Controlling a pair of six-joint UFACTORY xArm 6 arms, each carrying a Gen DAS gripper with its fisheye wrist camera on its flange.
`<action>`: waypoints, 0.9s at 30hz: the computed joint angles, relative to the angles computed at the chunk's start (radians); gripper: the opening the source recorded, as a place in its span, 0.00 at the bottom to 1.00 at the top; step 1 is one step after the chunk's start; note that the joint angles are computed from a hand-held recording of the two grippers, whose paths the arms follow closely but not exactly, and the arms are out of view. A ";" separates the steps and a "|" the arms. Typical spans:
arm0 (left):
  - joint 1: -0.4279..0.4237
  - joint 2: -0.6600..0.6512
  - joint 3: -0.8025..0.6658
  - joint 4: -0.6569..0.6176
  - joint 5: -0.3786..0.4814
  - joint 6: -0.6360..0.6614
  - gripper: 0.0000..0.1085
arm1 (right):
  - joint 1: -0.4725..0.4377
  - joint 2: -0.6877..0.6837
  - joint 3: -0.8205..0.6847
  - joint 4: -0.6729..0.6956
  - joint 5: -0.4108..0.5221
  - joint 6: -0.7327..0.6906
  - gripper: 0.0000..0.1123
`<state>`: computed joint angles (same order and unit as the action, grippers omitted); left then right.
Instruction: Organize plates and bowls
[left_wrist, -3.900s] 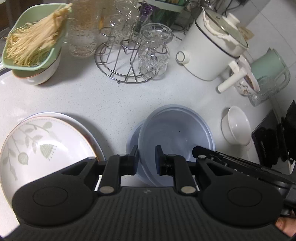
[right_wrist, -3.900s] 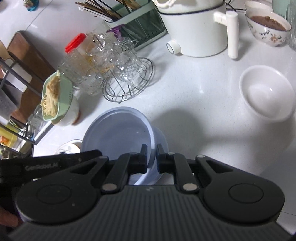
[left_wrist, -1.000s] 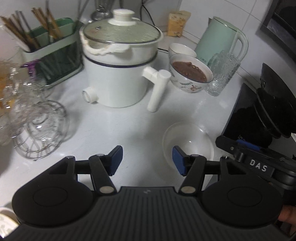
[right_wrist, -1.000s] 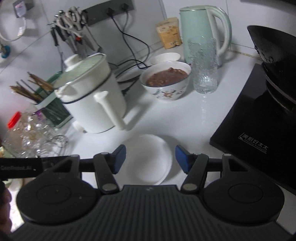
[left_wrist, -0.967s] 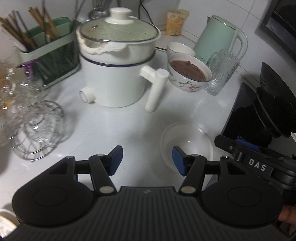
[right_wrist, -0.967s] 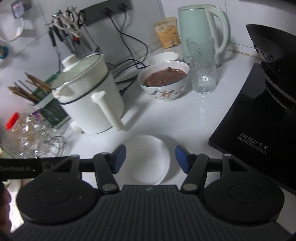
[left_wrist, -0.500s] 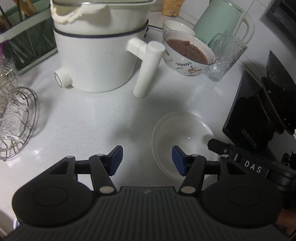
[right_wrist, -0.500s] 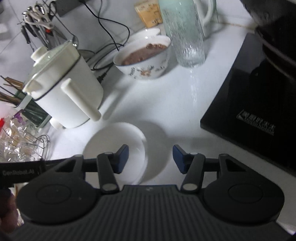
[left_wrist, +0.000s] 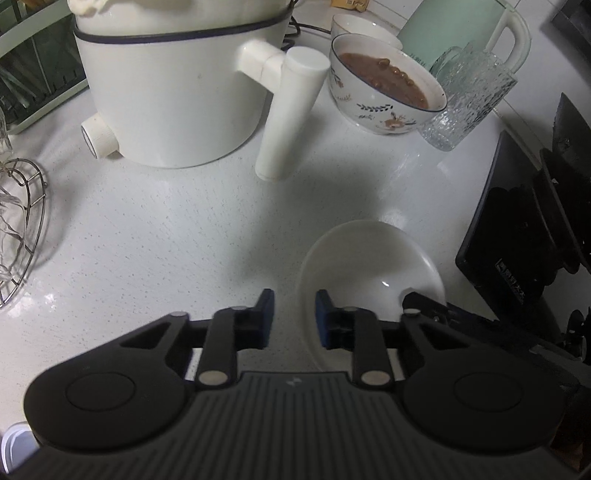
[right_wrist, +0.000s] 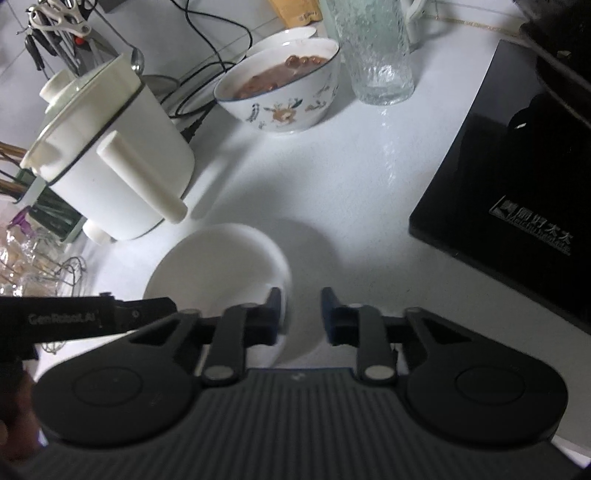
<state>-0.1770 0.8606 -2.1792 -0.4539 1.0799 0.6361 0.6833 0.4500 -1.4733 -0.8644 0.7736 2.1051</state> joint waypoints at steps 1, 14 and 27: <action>0.002 0.007 -0.011 -0.005 0.012 0.001 0.18 | 0.000 0.004 -0.006 0.007 0.002 -0.009 0.13; 0.024 -0.028 0.004 -0.019 0.083 -0.002 0.11 | 0.012 -0.021 -0.003 0.002 -0.005 0.000 0.08; 0.081 -0.211 0.153 -0.062 0.082 0.016 0.11 | 0.048 -0.079 -0.021 0.013 -0.009 -0.022 0.09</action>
<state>-0.0956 0.6497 -2.0259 -0.5156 1.1624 0.6516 0.7313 0.3711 -1.4947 -0.8513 0.7646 2.0832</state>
